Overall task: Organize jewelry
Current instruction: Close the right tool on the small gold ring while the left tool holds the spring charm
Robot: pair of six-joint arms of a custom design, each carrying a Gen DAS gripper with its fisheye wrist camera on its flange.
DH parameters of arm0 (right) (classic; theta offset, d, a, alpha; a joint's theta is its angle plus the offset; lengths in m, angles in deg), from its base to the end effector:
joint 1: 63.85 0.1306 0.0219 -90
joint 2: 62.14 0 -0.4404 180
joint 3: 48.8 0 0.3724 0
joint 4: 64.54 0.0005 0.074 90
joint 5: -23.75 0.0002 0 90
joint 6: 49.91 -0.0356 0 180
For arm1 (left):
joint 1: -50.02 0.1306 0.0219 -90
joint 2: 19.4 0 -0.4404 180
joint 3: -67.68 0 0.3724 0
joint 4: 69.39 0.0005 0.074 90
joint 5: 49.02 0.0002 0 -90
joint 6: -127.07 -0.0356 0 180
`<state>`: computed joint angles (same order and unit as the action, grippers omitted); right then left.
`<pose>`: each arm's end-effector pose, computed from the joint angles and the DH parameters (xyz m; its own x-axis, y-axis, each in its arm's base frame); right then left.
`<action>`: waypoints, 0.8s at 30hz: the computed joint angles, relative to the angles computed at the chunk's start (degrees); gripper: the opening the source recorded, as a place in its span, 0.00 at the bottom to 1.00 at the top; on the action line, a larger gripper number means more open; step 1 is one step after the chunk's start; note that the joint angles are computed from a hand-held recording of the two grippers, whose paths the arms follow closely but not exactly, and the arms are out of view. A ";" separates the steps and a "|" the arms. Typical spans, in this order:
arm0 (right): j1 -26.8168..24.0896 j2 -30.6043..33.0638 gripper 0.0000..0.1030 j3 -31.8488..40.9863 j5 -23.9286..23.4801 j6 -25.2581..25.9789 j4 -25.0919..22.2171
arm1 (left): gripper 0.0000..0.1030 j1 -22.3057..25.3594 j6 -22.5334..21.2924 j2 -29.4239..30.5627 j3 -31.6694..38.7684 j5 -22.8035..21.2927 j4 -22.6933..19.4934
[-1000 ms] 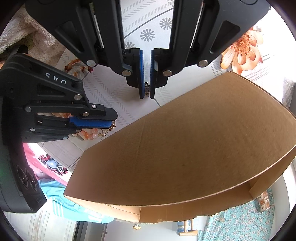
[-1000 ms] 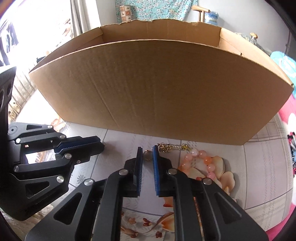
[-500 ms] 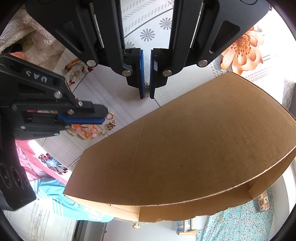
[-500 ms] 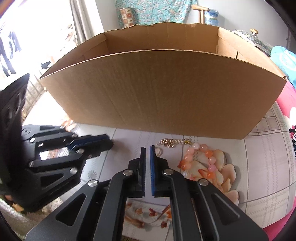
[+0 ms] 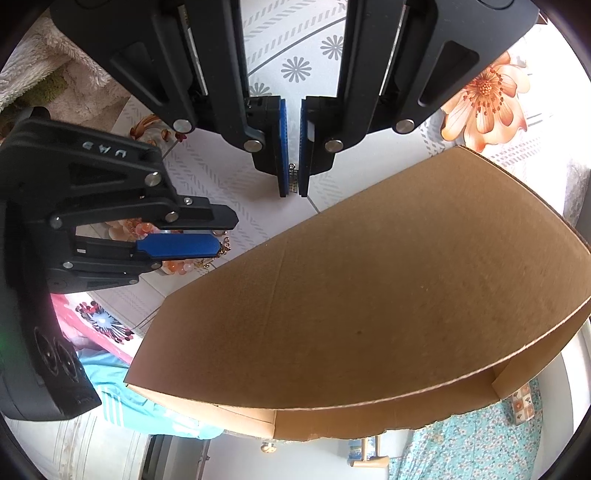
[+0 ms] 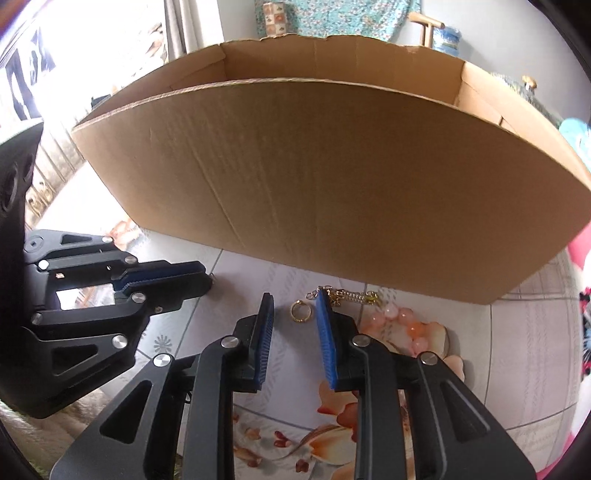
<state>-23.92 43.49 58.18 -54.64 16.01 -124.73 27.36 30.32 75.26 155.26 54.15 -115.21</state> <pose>0.4413 0.3593 0.4702 -0.8230 -0.1677 -0.5427 -0.2334 0.9709 0.0539 0.4513 -0.1977 0.4369 -0.6719 0.4045 -0.6204 0.5850 0.8036 -0.1096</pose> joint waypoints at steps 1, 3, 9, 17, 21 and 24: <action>0.05 0.05 0.18 0.04 -0.17 -0.11 0.08 | 0.04 0.11 -0.05 -0.04 -0.02 0.22 -0.02; 0.08 0.18 0.12 0.18 -0.59 -0.26 0.12 | 0.04 0.21 0.04 -0.03 0.00 0.50 0.00; 0.24 0.35 0.11 0.21 -0.77 -1.46 0.69 | 0.04 0.51 0.11 -0.23 -0.34 1.04 0.40; -0.35 -1.27 0.11 -1.11 -1.31 -2.08 1.34 | 0.04 0.94 0.54 -0.51 -0.75 1.71 0.67; -0.39 -2.98 0.11 -2.20 -0.76 -1.98 2.10 | 0.04 1.42 0.96 -0.82 -0.96 2.57 0.13; -0.07 -3.84 0.11 -2.50 -0.22 -2.08 2.63 | 0.04 1.63 1.44 -1.18 -1.15 3.31 -0.61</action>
